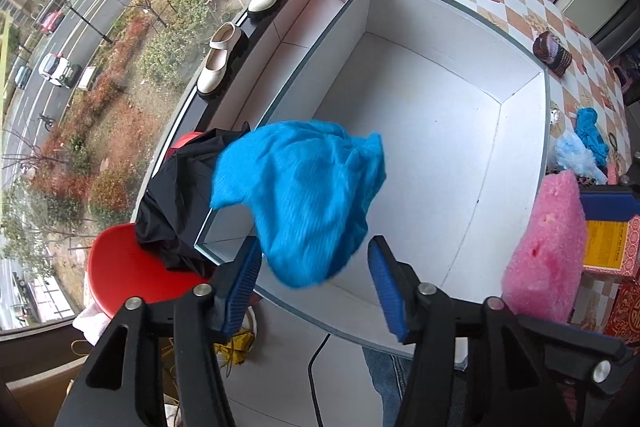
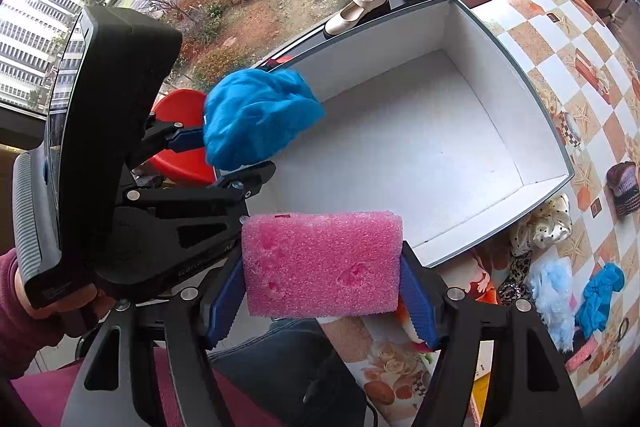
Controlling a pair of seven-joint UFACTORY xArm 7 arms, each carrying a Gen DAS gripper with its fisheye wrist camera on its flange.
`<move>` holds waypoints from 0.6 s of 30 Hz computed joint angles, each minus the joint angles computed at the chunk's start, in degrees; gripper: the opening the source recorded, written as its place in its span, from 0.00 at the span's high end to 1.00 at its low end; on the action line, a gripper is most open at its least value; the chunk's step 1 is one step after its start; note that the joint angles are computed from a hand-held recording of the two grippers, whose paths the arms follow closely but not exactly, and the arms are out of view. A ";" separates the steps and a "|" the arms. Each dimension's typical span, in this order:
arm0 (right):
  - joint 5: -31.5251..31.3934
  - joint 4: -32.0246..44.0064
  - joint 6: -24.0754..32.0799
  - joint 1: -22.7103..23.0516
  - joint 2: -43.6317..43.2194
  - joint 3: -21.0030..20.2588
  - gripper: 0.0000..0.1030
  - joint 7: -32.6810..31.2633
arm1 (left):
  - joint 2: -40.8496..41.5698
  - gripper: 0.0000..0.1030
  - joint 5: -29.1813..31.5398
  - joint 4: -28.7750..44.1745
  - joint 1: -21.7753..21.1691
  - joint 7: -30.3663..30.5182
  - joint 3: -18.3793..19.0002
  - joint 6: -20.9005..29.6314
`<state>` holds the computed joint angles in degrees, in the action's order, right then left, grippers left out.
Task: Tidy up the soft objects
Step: 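Open both tools to drop the cloth and sponge into the box, then grasp the purple knitted hat with the left tool while the right tool grasps the pink sock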
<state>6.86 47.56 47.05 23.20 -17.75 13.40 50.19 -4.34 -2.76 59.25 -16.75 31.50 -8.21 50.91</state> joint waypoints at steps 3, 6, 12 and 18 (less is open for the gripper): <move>-0.93 -0.22 1.12 -0.47 -0.65 0.28 0.06 1.62 | 0.51 0.22 -0.76 0.50 0.36 -0.66 0.36 -0.40; -1.50 -1.19 1.73 -0.99 -2.65 0.33 0.06 3.59 | 2.16 0.19 -1.82 2.89 0.86 -2.34 0.69 2.31; -1.63 -3.15 5.56 -1.85 -9.96 0.79 0.01 8.83 | 4.15 0.17 -8.96 9.42 1.27 -0.27 0.66 12.36; -0.83 -8.88 13.43 -4.32 -28.22 2.43 0.01 20.65 | 2.61 0.16 -16.01 14.28 -2.61 7.15 -2.43 19.83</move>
